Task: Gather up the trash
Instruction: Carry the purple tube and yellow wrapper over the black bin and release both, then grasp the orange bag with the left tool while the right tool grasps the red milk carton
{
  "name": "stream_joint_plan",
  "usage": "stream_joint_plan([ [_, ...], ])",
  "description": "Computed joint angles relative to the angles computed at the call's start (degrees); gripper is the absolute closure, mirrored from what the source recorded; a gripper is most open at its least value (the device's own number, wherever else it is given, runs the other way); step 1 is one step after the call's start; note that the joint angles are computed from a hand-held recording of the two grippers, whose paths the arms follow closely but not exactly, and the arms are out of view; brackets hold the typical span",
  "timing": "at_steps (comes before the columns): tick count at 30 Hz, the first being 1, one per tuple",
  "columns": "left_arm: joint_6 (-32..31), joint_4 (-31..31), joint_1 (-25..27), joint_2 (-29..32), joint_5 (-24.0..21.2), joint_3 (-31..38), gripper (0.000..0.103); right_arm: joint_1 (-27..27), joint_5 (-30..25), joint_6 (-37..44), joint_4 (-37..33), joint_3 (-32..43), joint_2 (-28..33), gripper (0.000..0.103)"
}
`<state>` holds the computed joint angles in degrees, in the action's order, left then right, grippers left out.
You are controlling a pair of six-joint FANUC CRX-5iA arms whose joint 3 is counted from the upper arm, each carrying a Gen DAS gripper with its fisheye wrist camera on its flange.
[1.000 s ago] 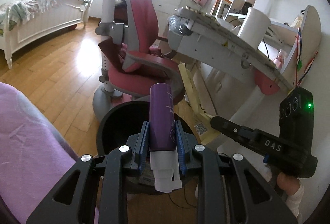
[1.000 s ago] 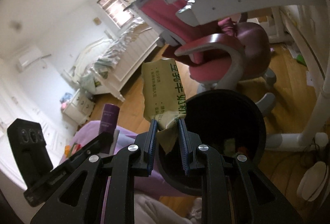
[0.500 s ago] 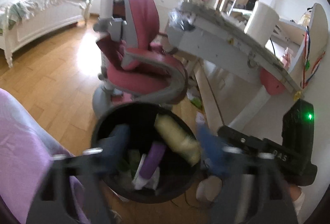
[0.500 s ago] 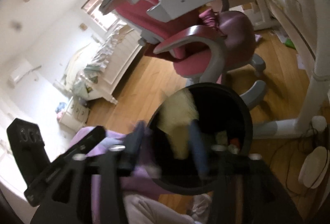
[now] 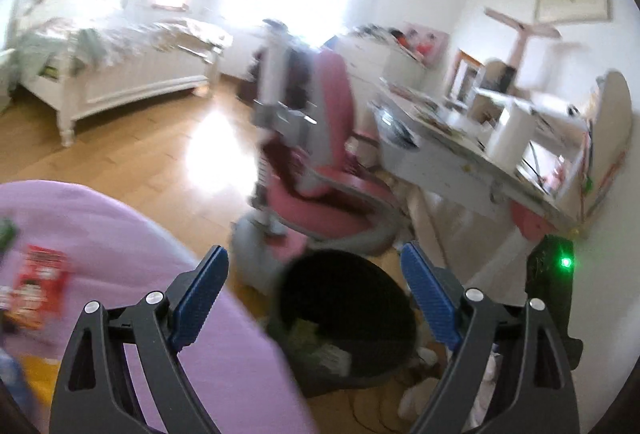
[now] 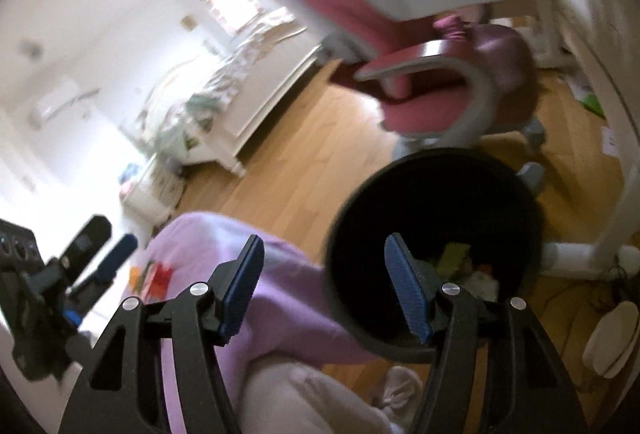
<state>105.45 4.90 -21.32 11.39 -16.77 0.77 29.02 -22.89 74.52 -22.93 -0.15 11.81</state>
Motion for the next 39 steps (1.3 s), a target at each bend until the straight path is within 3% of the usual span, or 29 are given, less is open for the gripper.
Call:
stream_joint_plan([
  [3, 12.71, -12.10, 3.00, -5.02, -3.52, -1.52, 0.016, 2.25, -2.90, 4.20, -1.71, 4.09, 1.89, 0.040],
  [5, 17.02, -15.79, 5.15, -7.47, -5.36, -2.83, 0.016, 3.83, -4.92, 6.97, -3.08, 7.36, 3.56, 0.034],
  [8, 24.78, -23.32, 8.84, -11.18, -10.07, -4.47, 0.009, 6.30, -8.91, 10.70, -5.08, 13.87, 7.13, 0.033],
  [10, 27.62, -25.17, 12.12, -13.02, -12.87, -5.86, 0.007, 7.44, -11.83, 12.43, -5.84, 18.13, 9.50, 0.031],
  [13, 22.42, -18.26, 18.99, -14.40, -12.97, -9.47, 0.007, 10.24, -15.78, 13.89, -5.23, 25.80, 14.24, 0.023],
  [17, 13.66, -10.24, 24.06, -12.70, -12.62, -11.15, 0.007, 13.71, -23.51, 12.59, -3.06, 39.33, 22.98, 0.023],
  [24, 0.33, 0.28, 27.23, -7.65, -11.03, -10.61, 0.008, 17.92, -42.22, 3.07, 6.92, 69.22, 42.23, 0.023],
  [26, -2.78, 2.98, 27.87, -6.99, -10.78, -11.19, 0.019, 18.50, -46.30, 1.39, 8.64, 76.43, 46.65, 0.023],
  [28, -3.27, 3.46, 28.28, -5.73, -12.72, -10.27, 0.043, 18.94, -49.67, 0.13, 10.86, 82.58, 50.50, 0.023],
  [29, -3.36, 4.14, 28.67, -5.27, -13.16, -10.14, 0.047, 19.10, -50.55, 0.05, 11.30, 84.00, 51.45, 0.023],
  [32, -5.70, 8.24, 29.91, -6.22, -10.71, -13.42, 0.060, 18.66, -49.85, 2.24, 9.58, 83.66, 51.25, 0.030],
  [34, -6.38, 9.04, 30.29, -7.25, -9.87, -14.86, 0.076, 19.09, -48.04, 3.47, 11.08, 80.98, 49.87, 0.034],
  [39, -10.80, 13.46, 30.67, -10.67, -7.79, -19.52, 0.084, 20.78, -39.91, 4.75, 15.75, 67.75, 42.99, 0.046],
])
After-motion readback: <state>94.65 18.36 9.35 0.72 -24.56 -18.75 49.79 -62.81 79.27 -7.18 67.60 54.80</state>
